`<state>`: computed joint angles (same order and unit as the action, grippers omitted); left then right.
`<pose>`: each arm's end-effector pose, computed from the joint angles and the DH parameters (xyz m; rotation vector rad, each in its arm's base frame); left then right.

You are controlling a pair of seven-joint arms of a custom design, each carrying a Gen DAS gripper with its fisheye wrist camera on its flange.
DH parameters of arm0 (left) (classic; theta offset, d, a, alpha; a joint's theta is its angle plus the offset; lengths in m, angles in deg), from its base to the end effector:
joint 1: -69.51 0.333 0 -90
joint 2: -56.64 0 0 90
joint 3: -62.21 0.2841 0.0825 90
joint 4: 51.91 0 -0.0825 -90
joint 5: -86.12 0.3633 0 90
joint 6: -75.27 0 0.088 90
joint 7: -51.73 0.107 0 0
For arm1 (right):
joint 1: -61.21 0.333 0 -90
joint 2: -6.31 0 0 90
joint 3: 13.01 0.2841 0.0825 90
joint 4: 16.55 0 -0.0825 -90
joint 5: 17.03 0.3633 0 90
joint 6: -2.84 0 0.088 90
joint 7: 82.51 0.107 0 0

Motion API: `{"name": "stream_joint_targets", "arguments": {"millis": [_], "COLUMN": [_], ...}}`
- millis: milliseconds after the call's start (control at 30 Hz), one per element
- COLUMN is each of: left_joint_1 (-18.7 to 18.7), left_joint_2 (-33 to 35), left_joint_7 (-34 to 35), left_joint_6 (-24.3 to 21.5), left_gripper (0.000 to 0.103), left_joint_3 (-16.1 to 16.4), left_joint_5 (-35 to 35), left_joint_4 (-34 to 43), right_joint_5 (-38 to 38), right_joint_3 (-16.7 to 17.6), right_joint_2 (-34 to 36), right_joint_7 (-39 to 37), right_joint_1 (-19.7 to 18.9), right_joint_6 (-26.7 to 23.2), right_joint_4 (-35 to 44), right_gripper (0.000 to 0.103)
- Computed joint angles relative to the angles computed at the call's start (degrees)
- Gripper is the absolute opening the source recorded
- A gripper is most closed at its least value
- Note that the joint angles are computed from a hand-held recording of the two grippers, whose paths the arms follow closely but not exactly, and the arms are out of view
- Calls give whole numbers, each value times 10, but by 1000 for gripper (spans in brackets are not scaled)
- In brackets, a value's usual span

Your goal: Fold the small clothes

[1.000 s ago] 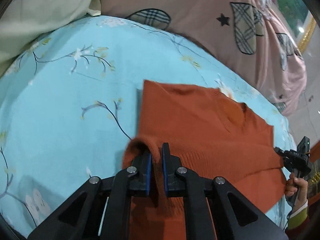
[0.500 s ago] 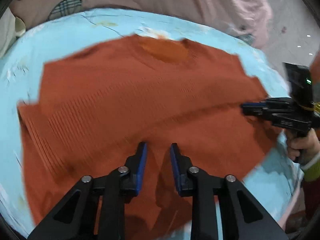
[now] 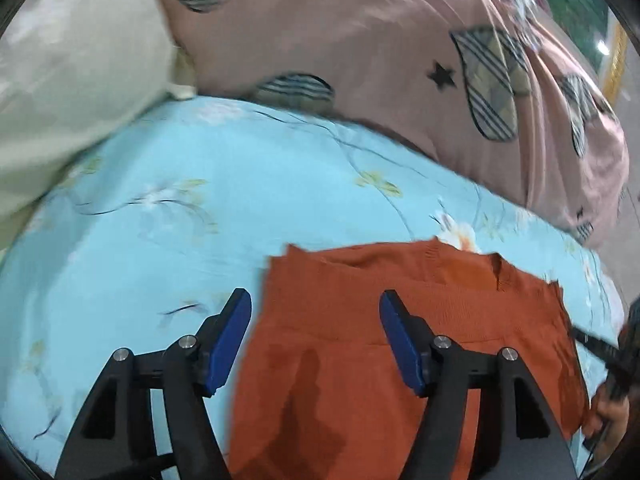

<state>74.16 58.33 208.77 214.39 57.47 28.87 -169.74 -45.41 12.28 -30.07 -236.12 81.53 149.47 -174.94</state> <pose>0.5672 -0.0036 0.4375 -1.4099 2.3658 -1.1841 0.2672 0.2677 0.4040 -0.8362 2.3658 -0.4076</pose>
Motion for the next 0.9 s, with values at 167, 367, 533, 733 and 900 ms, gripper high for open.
{"name": "stream_joint_targets", "arguments": {"millis": [167,367,533,733,900], "left_joint_1": [27,68,78,87,83], "left_joint_2": [-35,-109,-190,-254,-297], "left_joint_7": [-33,-25,-1,18,21], "left_joint_6": [-23,-147,-237,-292,-281], "left_gripper": [67,70,74,74,79], "left_joint_3": [27,84,123,135,138], "left_joint_5": [1,-12,17,80,97], "left_joint_4": [-9,-59,-163,-258,-322], "right_joint_5": [-18,-40,-42,-29,-27], "right_joint_3": [27,37,35,41,47], "right_joint_2": [51,60,70,61,55], "right_joint_7": [14,43,67,110,142], "right_joint_1": [4,31,53,83,98], "right_joint_6": [-2,-37,-52,-68,-76], "right_joint_4": [52,90,103,97,90], "right_gripper": [13,13,17,20,27]}}
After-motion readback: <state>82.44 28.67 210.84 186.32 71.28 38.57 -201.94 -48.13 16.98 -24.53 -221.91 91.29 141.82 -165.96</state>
